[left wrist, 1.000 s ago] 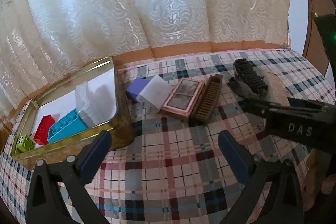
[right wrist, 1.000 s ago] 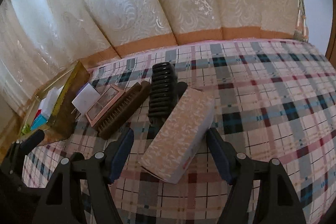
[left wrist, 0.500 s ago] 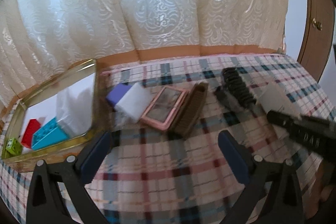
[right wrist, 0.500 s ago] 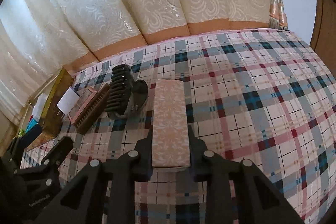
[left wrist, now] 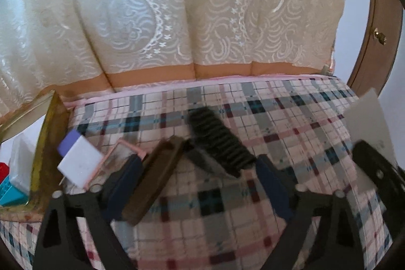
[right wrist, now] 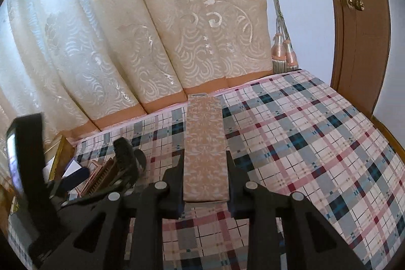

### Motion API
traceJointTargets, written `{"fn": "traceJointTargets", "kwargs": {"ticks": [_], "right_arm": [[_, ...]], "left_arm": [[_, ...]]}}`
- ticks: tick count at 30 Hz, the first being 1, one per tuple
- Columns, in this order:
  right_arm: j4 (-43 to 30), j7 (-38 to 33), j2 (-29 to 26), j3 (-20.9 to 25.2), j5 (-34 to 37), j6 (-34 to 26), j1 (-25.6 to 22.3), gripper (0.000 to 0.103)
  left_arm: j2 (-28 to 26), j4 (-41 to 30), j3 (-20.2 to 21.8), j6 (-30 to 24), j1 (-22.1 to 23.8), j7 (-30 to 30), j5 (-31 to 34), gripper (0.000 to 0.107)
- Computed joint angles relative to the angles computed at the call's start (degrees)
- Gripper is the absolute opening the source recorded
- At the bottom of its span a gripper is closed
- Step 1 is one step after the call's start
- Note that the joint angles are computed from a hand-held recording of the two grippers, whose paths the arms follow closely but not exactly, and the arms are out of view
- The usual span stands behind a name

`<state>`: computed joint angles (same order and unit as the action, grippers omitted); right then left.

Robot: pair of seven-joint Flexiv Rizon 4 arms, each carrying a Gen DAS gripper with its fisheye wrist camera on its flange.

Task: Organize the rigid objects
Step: 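Grasp the black comb with the left tool while the right tool holds the beige box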

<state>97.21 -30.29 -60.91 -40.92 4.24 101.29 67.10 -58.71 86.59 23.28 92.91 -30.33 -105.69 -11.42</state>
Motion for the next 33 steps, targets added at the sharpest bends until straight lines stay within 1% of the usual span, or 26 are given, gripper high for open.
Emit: {"fn": "traceJointTargets", "kwargs": {"ticks": [1,2,3,4,5,7,8,9,10,11,12,14,16,18,19,21,24,25,27,30,32,33], "right_arm": [[-0.41,0.25,-0.39,-0.54,0.10,-0.36,0.33,0.028],[-0.31,0.32,-0.57,-1.03,0.15,-0.15,0.63,0.028],[-0.24,0.36,-0.73,-1.40,0.25,-0.02,0.95,0.028],[0.03,0.19,-0.66,-1.58,0.26,0.20,1.16,0.028],[0.02,0.03,-0.64,-1.56,0.27,0.31,1.22,0.028],[-0.13,-0.28,-0.55,-1.21,0.32,0.51,1.02,0.028],[-0.25,-0.44,-0.57,-1.20,0.29,0.31,1.01,0.028],[-0.35,-0.51,-0.61,-1.20,0.25,0.04,1.00,0.028],[-0.41,-0.60,-0.50,-0.94,0.13,-0.03,0.82,0.028],[-0.47,-0.62,-0.35,-0.60,0.04,-0.07,0.57,0.028],[-0.44,-0.59,-0.32,-0.50,0.06,-0.01,0.48,0.028],[-0.34,-0.42,-0.52,-0.94,0.28,0.07,0.80,0.028],[-0.27,-0.29,-0.81,-1.48,0.52,0.19,1.21,0.028],[-0.11,-0.06,-1.22,-2.32,0.90,0.20,1.86,0.028],[-0.03,0.09,-1.41,-2.70,1.12,0.22,2.13,0.028],[0.30,0.63,-1.93,-3.82,1.85,0.33,2.91,0.028],[0.45,0.99,-2.11,-4.29,2.10,0.10,3.15,0.028],[0.47,1.10,-2.16,-4.39,2.07,-0.02,3.22,0.028],[0.49,1.43,-2.39,-4.69,2.00,-0.33,3.38,0.028],[0.46,1.78,-2.08,-3.88,1.58,-0.33,2.73,0.028],[0.49,1.92,-1.94,-3.59,1.38,-0.33,2.47,0.028],[0.50,1.97,-1.91,-3.50,1.31,-0.26,2.40,0.028]], "left_arm": [[-0.56,-1.28,0.43,-1.51,-0.24,0.20,-0.16,0.078],[-1.02,-2.47,0.46,-2.85,-0.15,0.38,0.05,0.069],[-1.90,-3.68,1.60,-4.75,-1.03,1.22,-1.23,0.063],[-2.79,-5.00,4.62,-6.14,-2.61,-1.67,0.98,0.063],[-3.16,-6.15,5.78,-8.05,-3.18,-2.53,2.01,0.063],[-2.93,-6.75,4.12,-7.81,-1.94,-2.35,3.07,0.063],[-2.49,-7.10,1.90,-8.19,-0.30,-2.12,4.39,0.053],[-1.81,-7.01,-2.20,-9.10,2.43,-0.01,4.12,0.042],[-1.19,-6.04,-4.90,-7.08,4.34,-0.01,4.48,0.038],[-0.73,-5.41,-6.27,-6.64,5.35,-0.01,4.73,0.031],[-0.43,-4.80,-7.02,-5.83,5.95,0.29,5.31,0.028],[0.15,-3.52,-8.07,-4.64,6.75,0.65,5.73,0.026],[0.97,-1.58,-10.95,-2.23,8.84,1.68,5.72,0.025],[1.92,1.15,-14.95,1.76,11.63,3.12,5.39,0.025],[2.24,2.13,-15.80,3.21,12.14,3.75,5.02,0.025],[2.91,4.25,-16.51,6.64,12.35,4.60,4.29,0.025],[4.17,7.23,-18.16,11.34,13.19,6.25,3.55,0.024],[4.49,7.97,-17.58,12.29,12.57,6.88,2.93,0.023],[5.00,8.96,-17.18,12.48,12.06,8.52,1.67,0.015],[5.14,9.59,-17.73,11.57,12.25,11.08,-0.23,0.015],[4.78,9.26,-16.99,10.70,11.41,12.52,-1.97,0.015],[4.52,8.76,-15.86,9.83,10.39,12.97,-3.18,0.016]]}}
